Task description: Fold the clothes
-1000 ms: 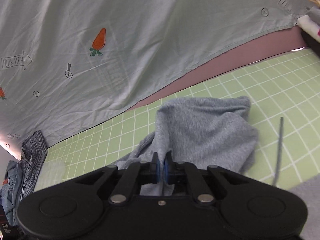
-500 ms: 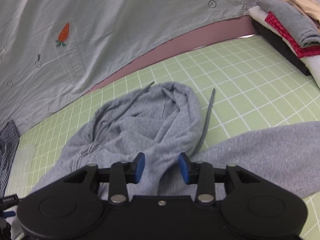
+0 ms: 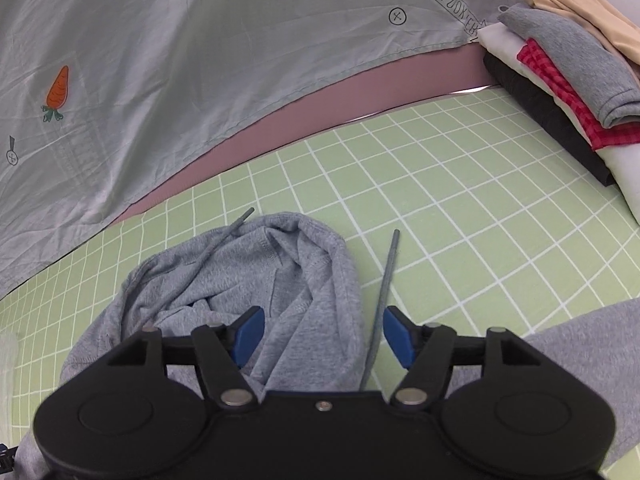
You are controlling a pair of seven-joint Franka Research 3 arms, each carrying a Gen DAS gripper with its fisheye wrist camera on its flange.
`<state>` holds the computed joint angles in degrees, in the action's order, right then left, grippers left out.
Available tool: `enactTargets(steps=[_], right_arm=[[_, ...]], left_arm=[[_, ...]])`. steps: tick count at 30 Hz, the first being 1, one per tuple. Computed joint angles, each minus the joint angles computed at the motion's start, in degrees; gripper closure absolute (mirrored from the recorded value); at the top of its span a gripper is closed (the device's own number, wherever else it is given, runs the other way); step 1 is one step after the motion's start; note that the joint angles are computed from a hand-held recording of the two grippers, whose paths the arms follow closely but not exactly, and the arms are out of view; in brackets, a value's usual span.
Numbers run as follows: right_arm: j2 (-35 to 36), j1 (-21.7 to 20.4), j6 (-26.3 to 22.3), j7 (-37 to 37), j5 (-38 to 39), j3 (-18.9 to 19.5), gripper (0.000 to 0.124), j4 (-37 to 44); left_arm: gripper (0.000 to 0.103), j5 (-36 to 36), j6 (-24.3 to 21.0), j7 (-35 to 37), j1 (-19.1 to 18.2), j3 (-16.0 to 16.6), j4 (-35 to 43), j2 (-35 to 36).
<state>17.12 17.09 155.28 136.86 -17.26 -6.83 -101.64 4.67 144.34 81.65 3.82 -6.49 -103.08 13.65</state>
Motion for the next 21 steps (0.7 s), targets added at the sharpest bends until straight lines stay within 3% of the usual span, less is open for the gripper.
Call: enactTargets(steps=[2, 8, 11, 13, 16, 18, 20, 21], right_arm=[[0.34, 0.01, -0.21, 0.21, 0.32, 0.02, 0.050, 0.04], [1.95, -0.06, -2.59, -0.76, 1.23, 0.14, 0.047, 1.60], [2.75, -0.39, -3.68, -2.43, 1.98, 0.40, 0.047, 2.57], [3.14, -0.72, -3.94, -3.58, 2.98, 0.67, 0.047, 3.00], [3.46, -1.28, -3.57, -4.94, 4.98, 1.07, 0.049, 3.04], [3.47, -1.88, -2.53, -7.22, 6.61, 1.70, 0.057, 2.63], [3.72, -2.66, -2.52, -11.47, 8.41, 2.70, 0.093, 3.07], [3.88, -3.01, -2.65, -13.77, 9.36, 3.18, 0.102, 3.40]], left_arm=[[0.023, -1.58, 0.74, 2.31, 0.38, -0.79, -0.12, 0.15], [0.040, -4.91, 1.80, 10.68, 0.32, -2.67, 0.78, 0.94], [0.055, -7.04, 1.56, 14.39, 0.42, -3.43, 1.83, 1.56], [0.074, -9.79, 1.11, 18.23, 0.98, -4.35, 2.49, 1.87], [0.090, -12.41, 0.89, 21.88, 1.15, -4.80, 2.62, 1.95], [0.096, -13.71, 0.86, 23.73, 1.13, -4.92, 2.57, 1.94], [0.098, -14.05, 1.00, 23.59, 0.79, -4.52, 2.53, 1.89], [0.098, -14.42, 0.60, 22.79, 0.71, -4.27, 3.00, 2.10]])
